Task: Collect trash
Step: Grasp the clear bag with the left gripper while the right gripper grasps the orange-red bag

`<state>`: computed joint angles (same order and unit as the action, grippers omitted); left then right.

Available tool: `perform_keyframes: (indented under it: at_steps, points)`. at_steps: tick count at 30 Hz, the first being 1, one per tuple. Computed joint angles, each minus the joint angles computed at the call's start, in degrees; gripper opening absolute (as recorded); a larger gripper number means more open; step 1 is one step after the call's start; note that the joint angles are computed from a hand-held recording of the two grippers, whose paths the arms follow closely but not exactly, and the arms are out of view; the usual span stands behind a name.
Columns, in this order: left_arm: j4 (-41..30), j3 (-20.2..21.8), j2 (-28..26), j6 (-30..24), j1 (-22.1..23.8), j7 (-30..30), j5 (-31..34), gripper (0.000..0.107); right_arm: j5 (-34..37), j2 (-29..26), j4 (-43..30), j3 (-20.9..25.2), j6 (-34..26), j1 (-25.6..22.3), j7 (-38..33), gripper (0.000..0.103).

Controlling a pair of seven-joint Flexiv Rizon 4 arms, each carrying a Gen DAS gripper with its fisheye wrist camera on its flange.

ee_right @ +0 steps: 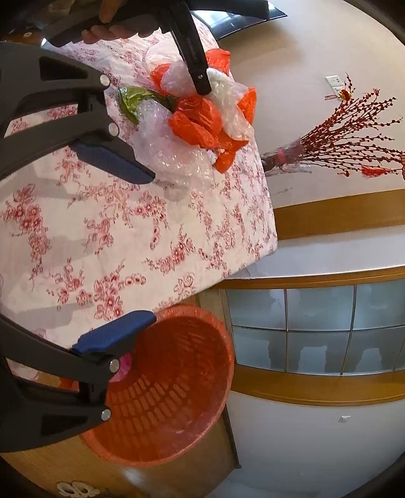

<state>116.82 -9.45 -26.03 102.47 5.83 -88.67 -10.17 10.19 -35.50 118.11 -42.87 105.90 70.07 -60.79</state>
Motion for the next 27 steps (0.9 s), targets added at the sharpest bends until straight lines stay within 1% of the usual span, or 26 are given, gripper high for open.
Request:
perform_keyframes:
  at_steps: [1, 4, 8, 9, 10, 12, 14, 18, 21, 23, 27]
  points:
    - [0.42, -1.36, 0.11, 0.43, 1.34, 0.05, 0.41, 0.039, -0.11, 0.04, -0.1, -0.03, -0.06, 0.2, -0.08, 0.081]
    - [2.27, -4.51, 0.87, 2.34, 4.93, -0.56, 1.93, 0.037, -0.49, 0.15, -0.31, -0.39, 0.14, 0.88, -0.69, 0.081]
    - [4.11, -7.18, 2.2, 4.22, 8.76, -2.18, 4.67, 0.036, -0.7, 0.52, -1.14, -0.46, 0.41, 1.45, -1.74, 0.081]
    - [4.65, -7.87, 2.64, 4.7, 9.81, -2.79, 5.49, 0.036, -0.8, 0.57, -1.61, -0.43, 0.5, 1.57, -2.02, 0.081]
    - [5.73, -9.38, 3.46, 5.58, 11.92, -3.73, 6.73, 0.036, -0.87, 0.6, -2.1, -0.26, 0.5, 1.48, -2.25, 0.081]
    - [6.86, -10.12, 4.57, 6.55, 13.5, -5.56, 8.49, 0.036, -1.1, 0.73, -3.31, 0.31, 0.41, 1.16, -2.63, 0.081]
    - [8.42, -11.84, 6.0, 7.82, 16.58, -8.01, 11.04, 0.036, -1.71, 0.92, -5.03, 1.97, 0.44, -0.06, -2.87, 0.081]
    - [10.07, -12.2, 8.19, 9.14, 19.8, -12.16, 15.18, 0.034, -3.56, 0.52, -8.79, 5.33, -0.08, -2.5, -3.55, 0.081]
    - [10.66, -12.33, 9.59, 9.22, 22.02, -15.07, 17.94, 0.034, -6.4, -1.14, -12.93, 7.32, -1.44, -4.2, -4.59, 0.081]
    - [11.07, -11.72, 10.57, 9.49, 22.89, -16.63, 19.24, 0.034, -8.26, -2.15, -15.21, 8.35, -2.65, -5.23, -4.71, 0.081]
    - [11.68, -9.9, 12.3, 9.92, 24.15, -19.2, 21.41, 0.034, -13.7, -4.74, -20.72, 11.23, -7.32, -8.7, -3.55, 0.081]
